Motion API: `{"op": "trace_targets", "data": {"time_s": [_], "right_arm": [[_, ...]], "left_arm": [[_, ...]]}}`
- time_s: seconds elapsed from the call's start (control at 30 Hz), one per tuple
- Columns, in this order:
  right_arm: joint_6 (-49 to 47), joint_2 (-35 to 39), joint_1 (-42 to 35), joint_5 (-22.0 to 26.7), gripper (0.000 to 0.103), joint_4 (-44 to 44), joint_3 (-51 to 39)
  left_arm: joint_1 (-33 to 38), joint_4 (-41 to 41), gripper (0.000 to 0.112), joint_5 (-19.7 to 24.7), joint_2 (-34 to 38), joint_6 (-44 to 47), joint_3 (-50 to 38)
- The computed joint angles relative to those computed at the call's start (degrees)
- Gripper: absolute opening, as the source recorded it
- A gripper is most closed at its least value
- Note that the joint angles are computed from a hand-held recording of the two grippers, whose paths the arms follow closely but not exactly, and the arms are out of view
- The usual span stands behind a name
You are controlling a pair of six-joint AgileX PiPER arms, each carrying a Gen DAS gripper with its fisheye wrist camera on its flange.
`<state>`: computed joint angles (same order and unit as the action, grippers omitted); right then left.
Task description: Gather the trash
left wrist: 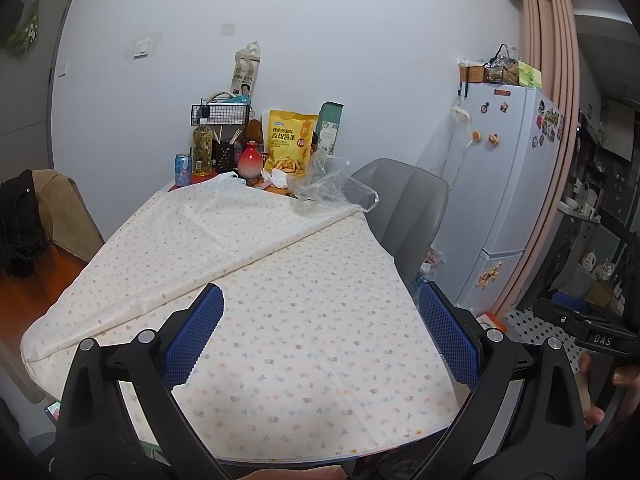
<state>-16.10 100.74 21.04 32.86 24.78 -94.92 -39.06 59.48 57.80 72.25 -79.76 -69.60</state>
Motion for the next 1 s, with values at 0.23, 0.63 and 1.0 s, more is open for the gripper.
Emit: {"op": "trace_targets", "data": {"time_s": [0.23,0.63,1.0], "right_arm": [[-0.32,-0.08,-0.05,0.03,0.095,0.27,0.13],[-1.17,0.02,-0.25,0.18,0.095,0.84,0.37],[-2.83,1.29,-1.08,1.41,0.095,1.98,-0.27]], "left_arm": [[0.06,-0.14,0.097,-0.04,0.00,0.09,-0.05],[-0.20,0.19,0.097,-0.15,0.02,-1.09,0.96],[1.58,-1.15,0.097,-1.87,0.40,-0.89,1.97]]}}
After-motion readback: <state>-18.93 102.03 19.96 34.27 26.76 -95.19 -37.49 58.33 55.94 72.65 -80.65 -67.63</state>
